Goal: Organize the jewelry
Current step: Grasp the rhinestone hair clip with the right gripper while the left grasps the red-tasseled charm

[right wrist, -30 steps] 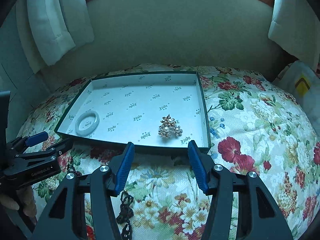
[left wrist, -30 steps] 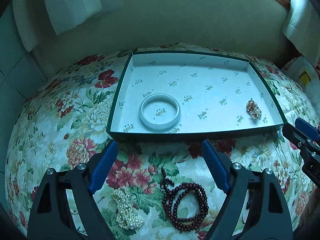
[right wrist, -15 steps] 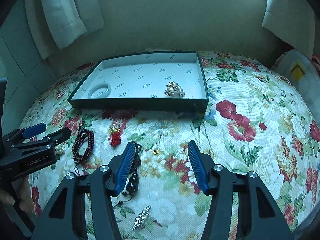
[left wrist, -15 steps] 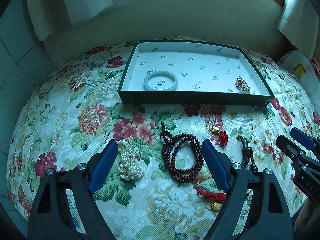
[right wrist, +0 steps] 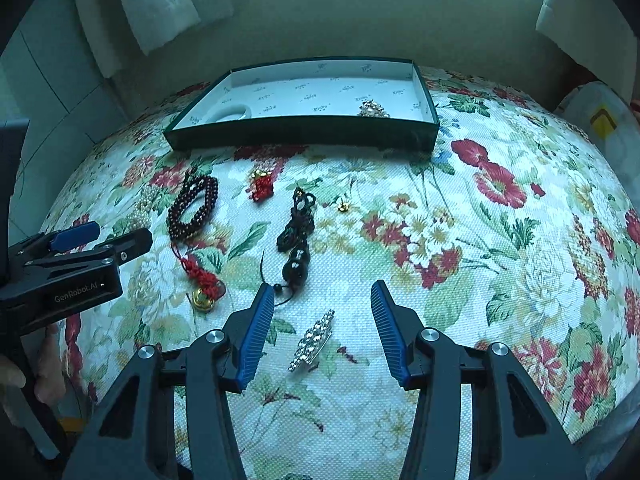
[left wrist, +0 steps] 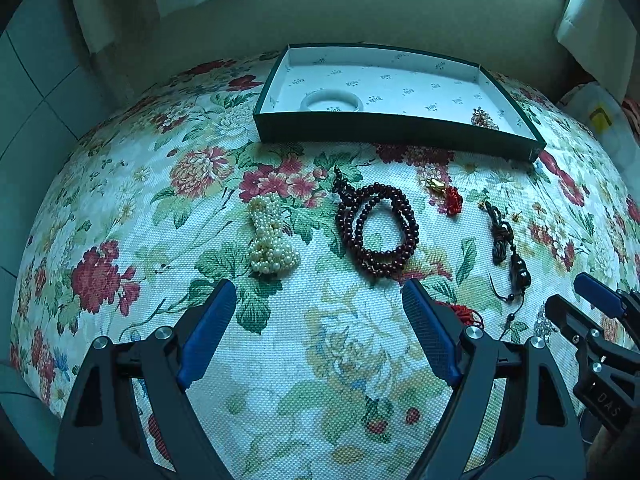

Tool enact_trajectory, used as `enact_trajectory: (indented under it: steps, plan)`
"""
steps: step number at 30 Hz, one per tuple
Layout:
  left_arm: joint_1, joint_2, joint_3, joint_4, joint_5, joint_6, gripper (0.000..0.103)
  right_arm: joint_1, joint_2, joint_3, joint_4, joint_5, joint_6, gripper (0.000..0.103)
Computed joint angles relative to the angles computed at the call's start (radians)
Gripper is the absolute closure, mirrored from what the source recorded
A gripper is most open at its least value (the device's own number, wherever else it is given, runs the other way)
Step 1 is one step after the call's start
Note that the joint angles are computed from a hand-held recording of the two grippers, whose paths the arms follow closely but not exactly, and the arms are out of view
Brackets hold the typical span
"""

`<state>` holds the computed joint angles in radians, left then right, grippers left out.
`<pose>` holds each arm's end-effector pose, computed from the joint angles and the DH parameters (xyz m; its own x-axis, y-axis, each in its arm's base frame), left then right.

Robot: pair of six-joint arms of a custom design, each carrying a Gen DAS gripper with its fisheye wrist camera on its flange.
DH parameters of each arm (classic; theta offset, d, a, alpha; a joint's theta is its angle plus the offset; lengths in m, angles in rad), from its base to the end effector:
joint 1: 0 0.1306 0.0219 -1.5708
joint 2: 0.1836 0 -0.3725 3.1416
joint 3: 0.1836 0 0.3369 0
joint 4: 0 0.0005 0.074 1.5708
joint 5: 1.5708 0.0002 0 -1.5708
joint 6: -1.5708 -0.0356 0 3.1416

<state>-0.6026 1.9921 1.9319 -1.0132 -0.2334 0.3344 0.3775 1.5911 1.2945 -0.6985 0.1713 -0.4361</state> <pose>0.5166 -0.3460 0.3212 -0.8351 0.1869 -0.5174 0.1974 0.9797 0.0354 0.4474 0.1704 0.3053 -0.8237 0.1211 -0.5539 0.0784 0.9919 0.1004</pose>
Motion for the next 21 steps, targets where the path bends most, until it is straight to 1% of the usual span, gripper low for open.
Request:
enact_trajectory:
  steps: [4, 9, 11, 13, 17, 19, 21]
  plan:
    - [-0.008, -0.025, -0.044, 0.012, -0.003, 0.006, 0.018, 0.012, 0.007, -0.007, -0.011, -0.001, -0.007, 0.054]
    - [-0.013, -0.036, -0.077, 0.009, 0.002, 0.017, 0.018, 0.018, 0.021, -0.006, -0.02, 0.001, -0.01, 0.057]
    - [-0.014, -0.038, -0.081, 0.007, 0.003, 0.021, 0.018, 0.021, 0.026, -0.005, -0.023, 0.004, -0.008, 0.06]
    - [-0.014, -0.037, -0.081, 0.006, 0.005, 0.023, 0.018, 0.022, 0.033, -0.002, -0.03, 0.002, -0.007, 0.066]
    - [-0.013, -0.041, -0.088, 0.014, 0.003, 0.022, 0.018, 0.028, 0.037, 0.0, -0.035, 0.023, 0.003, 0.072]
    - [-0.013, -0.038, -0.084, 0.01, 0.006, 0.024, 0.018, 0.027, 0.035, -0.003, -0.033, 0.027, 0.003, 0.081]
    - [-0.015, -0.036, -0.082, 0.008, 0.009, 0.025, 0.018, 0.026, 0.033, -0.005, -0.033, 0.027, 0.007, 0.082]
